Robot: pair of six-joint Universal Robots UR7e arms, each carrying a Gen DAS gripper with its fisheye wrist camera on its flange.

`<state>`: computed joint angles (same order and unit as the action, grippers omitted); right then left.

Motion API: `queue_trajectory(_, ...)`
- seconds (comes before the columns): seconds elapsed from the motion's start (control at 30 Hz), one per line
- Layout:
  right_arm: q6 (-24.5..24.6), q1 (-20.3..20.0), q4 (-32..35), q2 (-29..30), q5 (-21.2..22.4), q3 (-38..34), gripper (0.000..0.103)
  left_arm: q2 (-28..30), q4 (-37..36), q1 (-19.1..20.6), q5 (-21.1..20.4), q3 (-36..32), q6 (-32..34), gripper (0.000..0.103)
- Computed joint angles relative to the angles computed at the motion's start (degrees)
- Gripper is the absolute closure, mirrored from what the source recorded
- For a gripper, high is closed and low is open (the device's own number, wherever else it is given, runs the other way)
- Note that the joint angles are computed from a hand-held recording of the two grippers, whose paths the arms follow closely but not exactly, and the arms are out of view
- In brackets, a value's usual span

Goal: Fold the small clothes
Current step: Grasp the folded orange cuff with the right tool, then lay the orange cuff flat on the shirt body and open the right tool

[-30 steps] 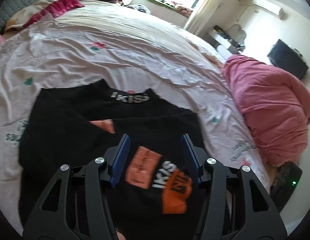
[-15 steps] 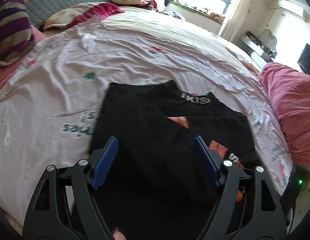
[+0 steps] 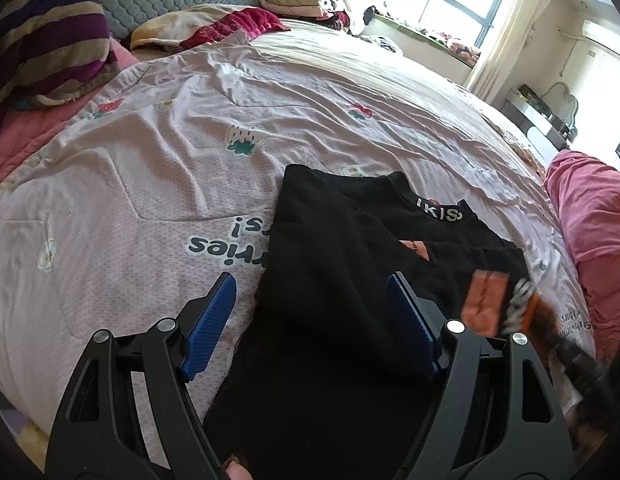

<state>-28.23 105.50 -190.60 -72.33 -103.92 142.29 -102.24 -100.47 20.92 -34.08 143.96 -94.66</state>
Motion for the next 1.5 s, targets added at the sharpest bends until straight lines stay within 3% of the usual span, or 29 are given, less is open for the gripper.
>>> queue_trajectory(0.1, -3.5, 1.4, -0.2, 0.3, -1.2, -2.6, 0.091, 0.0, 0.6, -0.3, 0.3, -0.1, -0.3, 0.034)
queue_trajectory(0.27, -9.4, 1.3, -4.4, 5.0, -7.8, -5.1, 0.091, 1.3, -0.6, 0.3, 0.9, -0.2, 0.3, 0.044)
queue_trajectory(0.4, -7.2, -1.7, -4.3, 5.0, -6.8, -4.0, 0.091, 3.5, -4.5, 1.9, 1.3, -0.5, 3.5, 0.049)
queue_trajectory(0.57, -7.7, -2.7, -7.7, 6.9, -9.4, -3.5, 0.091, 5.9, -9.2, 3.7, 1.7, -1.0, 7.2, 0.053)
queue_trajectory(0.73, -7.3, -3.2, -9.0, 7.7, -10.6, -3.9, 0.089, 2.5, -2.3, 4.1, 3.1, -1.8, 1.4, 0.054)
queue_trajectory(0.9, -6.8, -3.3, -9.2, 8.0, -12.2, -3.9, 0.083, 0.5, 2.6, 3.9, 3.5, -2.7, -1.5, 0.061)
queue_trajectory(1.07, -6.0, -3.7, -9.7, 7.3, -13.8, -3.8, 0.075, 3.7, -6.2, 5.0, 2.7, -2.2, 5.4, 0.061)
queue_trajectory(1.13, -5.7, -4.0, -10.6, 6.8, -13.9, -3.6, 0.060, 6.1, -11.0, 5.6, 2.5, -2.2, 9.1, 0.061)
queue_trajectory(1.37, -5.7, -4.6, -13.0, 5.3, -10.0, -2.5, 0.060, 15.9, -28.5, 8.8, 0.5, -3.5, 24.2, 0.061)
queue_trajectory(1.5, -8.2, -3.2, -13.6, 7.1, -9.9, -2.2, 0.058, 20.2, -31.0, 11.8, -2.6, -5.1, 29.0, 0.061)
